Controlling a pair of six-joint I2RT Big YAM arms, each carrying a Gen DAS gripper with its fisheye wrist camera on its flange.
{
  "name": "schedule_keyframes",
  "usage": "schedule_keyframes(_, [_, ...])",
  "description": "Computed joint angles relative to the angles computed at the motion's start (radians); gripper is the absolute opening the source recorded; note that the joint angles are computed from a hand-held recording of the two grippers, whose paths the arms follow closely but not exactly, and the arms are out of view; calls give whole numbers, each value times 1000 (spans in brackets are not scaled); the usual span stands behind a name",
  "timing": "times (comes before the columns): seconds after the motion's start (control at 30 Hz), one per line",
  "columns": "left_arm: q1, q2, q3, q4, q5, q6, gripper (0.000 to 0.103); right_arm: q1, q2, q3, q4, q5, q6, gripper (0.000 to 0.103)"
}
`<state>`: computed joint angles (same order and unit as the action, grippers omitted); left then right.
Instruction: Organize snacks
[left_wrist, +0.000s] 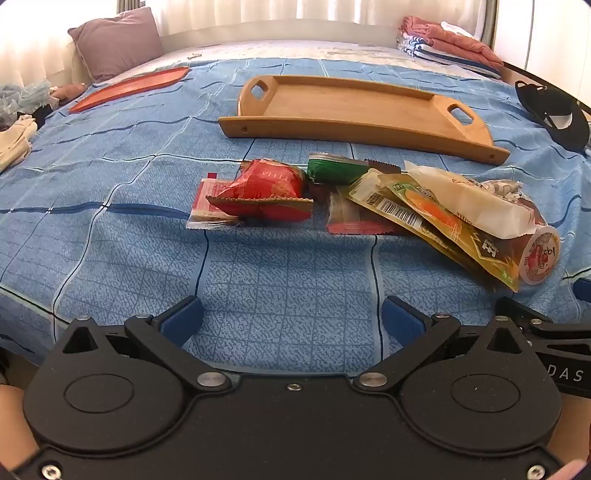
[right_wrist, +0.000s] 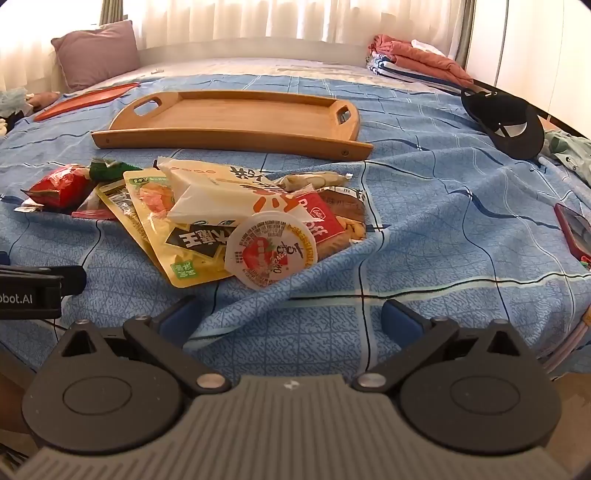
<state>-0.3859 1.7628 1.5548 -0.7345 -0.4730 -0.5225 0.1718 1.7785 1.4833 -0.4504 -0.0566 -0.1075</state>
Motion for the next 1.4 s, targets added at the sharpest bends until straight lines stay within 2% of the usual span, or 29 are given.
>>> schedule_keyframes(0.03, [0, 0, 1, 0, 0, 1, 103, -1, 3, 9, -21, -8, 6, 103])
schedule_keyframes(1.4, [8, 2, 3, 2, 18, 5, 103, 1, 1, 1, -6, 3, -3, 103])
